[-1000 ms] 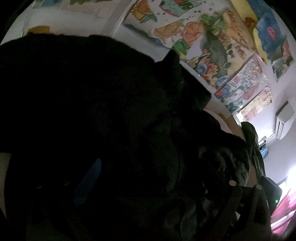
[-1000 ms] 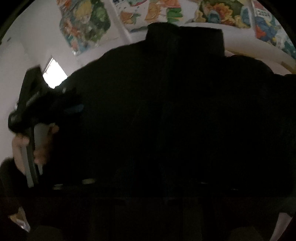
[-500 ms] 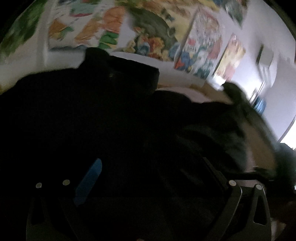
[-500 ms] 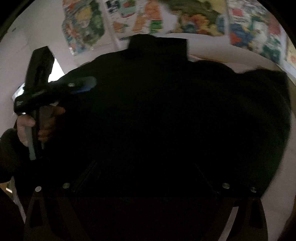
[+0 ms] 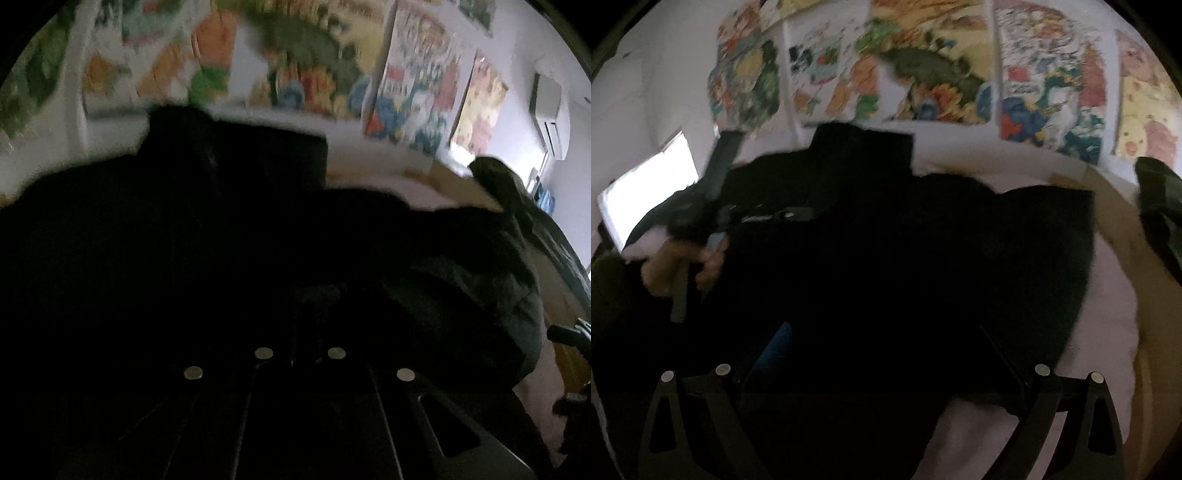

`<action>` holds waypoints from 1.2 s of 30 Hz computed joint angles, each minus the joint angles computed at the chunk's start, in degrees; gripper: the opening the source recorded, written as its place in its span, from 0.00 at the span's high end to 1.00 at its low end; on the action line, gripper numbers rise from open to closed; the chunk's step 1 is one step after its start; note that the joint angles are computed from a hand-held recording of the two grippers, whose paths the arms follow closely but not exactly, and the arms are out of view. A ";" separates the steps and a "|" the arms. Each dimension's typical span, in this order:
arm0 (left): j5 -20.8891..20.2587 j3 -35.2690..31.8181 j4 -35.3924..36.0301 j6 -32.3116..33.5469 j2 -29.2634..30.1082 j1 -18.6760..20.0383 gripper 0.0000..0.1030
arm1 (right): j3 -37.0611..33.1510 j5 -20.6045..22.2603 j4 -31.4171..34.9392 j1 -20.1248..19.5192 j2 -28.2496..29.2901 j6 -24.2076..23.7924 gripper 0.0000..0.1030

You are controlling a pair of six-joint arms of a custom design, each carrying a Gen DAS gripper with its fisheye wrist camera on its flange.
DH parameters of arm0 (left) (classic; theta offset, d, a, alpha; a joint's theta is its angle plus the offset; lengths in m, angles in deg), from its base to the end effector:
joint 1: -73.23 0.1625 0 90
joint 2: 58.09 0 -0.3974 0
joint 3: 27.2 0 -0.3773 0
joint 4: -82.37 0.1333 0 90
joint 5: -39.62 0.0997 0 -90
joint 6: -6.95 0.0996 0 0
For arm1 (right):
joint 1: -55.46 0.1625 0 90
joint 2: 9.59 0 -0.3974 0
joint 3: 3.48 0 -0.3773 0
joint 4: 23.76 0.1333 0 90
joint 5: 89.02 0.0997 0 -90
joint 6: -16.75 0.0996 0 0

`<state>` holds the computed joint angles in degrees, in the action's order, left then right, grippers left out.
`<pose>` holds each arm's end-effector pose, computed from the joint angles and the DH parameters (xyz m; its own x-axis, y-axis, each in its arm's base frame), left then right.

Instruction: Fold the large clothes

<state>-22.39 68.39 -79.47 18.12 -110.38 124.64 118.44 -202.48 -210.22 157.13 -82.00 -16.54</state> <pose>-0.2630 -0.6182 0.1885 -0.7082 0.5014 -0.4970 0.6984 0.6009 -0.3889 0.1928 -0.4706 0.2649 -0.7244 -0.2839 0.6283 -0.6408 0.6134 -0.4617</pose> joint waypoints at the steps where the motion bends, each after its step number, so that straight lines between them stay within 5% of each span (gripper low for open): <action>1: 0.25 0.77 -2.35 1.20 -0.38 -0.31 1.00 | -0.19 0.21 -1.00 -0.04 -0.11 0.41 0.04; 10: 0.41 1.90 -7.74 1.70 -3.20 -1.12 1.00 | -2.00 -1.91 -5.25 0.79 0.36 4.30 0.04; 17: 10.44 2.78 -11.91 3.57 -7.34 -1.79 1.00 | -3.63 -4.04 -12.74 2.79 2.57 2.80 0.04; 23: 20.48 2.95 -17.16 8.61 -9.67 -1.78 1.00 | -9.85 -3.69 -7.30 0.94 6.55 7.22 0.05; 25: 23.44 2.52 -17.43 10.12 -9.27 -1.14 1.00 | -12.88 -3.00 -4.21 0.35 8.76 6.95 0.11; 27: 25.16 1.78 -15.48 9.32 -8.58 0.01 1.00 | -15.98 -3.23 -1.90 -0.03 12.08 5.40 0.33; 30: 27.14 0.75 -10.00 6.01 -7.61 2.02 1.00 | -20.35 -5.47 0.92 -0.59 17.31 3.36 0.53; 36: 29.77 -0.43 -5.89 5.71 -5.36 5.08 1.00 | -25.19 -9.76 4.28 -2.36 24.09 0.80 0.56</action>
